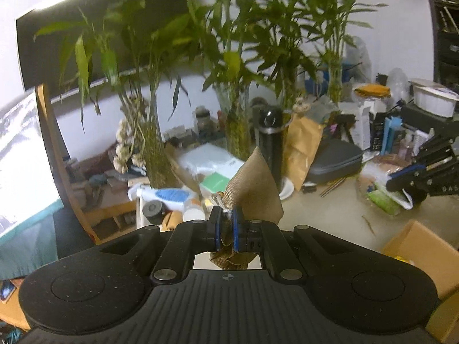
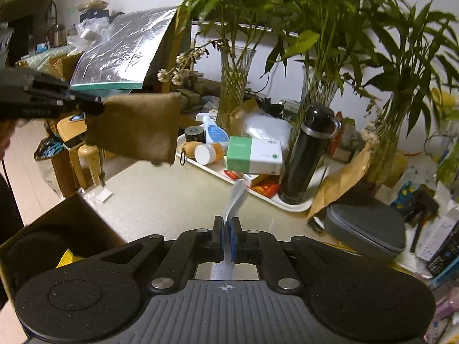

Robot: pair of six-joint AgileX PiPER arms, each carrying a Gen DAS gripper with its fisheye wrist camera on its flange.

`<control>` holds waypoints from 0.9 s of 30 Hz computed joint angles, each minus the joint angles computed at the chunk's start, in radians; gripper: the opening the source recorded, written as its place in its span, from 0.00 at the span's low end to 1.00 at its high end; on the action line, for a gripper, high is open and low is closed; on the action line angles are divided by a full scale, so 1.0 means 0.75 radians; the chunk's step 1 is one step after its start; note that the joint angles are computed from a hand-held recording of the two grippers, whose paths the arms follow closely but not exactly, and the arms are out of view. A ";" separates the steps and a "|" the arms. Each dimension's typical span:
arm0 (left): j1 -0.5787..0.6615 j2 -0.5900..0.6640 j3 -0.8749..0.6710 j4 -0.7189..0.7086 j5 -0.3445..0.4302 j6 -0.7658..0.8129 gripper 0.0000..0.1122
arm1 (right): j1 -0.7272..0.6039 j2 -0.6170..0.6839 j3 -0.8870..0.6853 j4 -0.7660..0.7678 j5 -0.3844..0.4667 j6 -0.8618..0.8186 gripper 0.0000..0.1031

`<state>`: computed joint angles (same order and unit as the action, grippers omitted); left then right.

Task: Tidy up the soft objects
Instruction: 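Carry the pouch and white strip over the cardboard box with both tools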

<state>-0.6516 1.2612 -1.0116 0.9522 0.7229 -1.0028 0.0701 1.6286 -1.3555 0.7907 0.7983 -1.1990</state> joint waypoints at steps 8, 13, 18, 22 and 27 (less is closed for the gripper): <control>-0.237 -0.108 -0.032 0.056 0.215 -0.040 0.08 | -0.063 -0.182 0.141 0.050 0.055 -0.075 0.06; -0.374 -0.169 -0.053 0.039 0.308 -0.068 0.08 | -0.105 -0.267 0.211 0.087 0.113 -0.099 0.06; -0.506 -0.208 -0.086 0.028 0.387 -0.104 0.08 | -0.144 -0.344 0.287 0.097 0.154 -0.083 0.06; -0.599 -0.232 -0.097 0.030 0.431 -0.128 0.08 | -0.185 -0.390 0.344 0.114 0.203 -0.058 0.06; -0.686 -0.237 -0.100 0.042 0.477 -0.161 0.08 | -0.198 -0.427 0.419 0.104 0.225 -0.031 0.08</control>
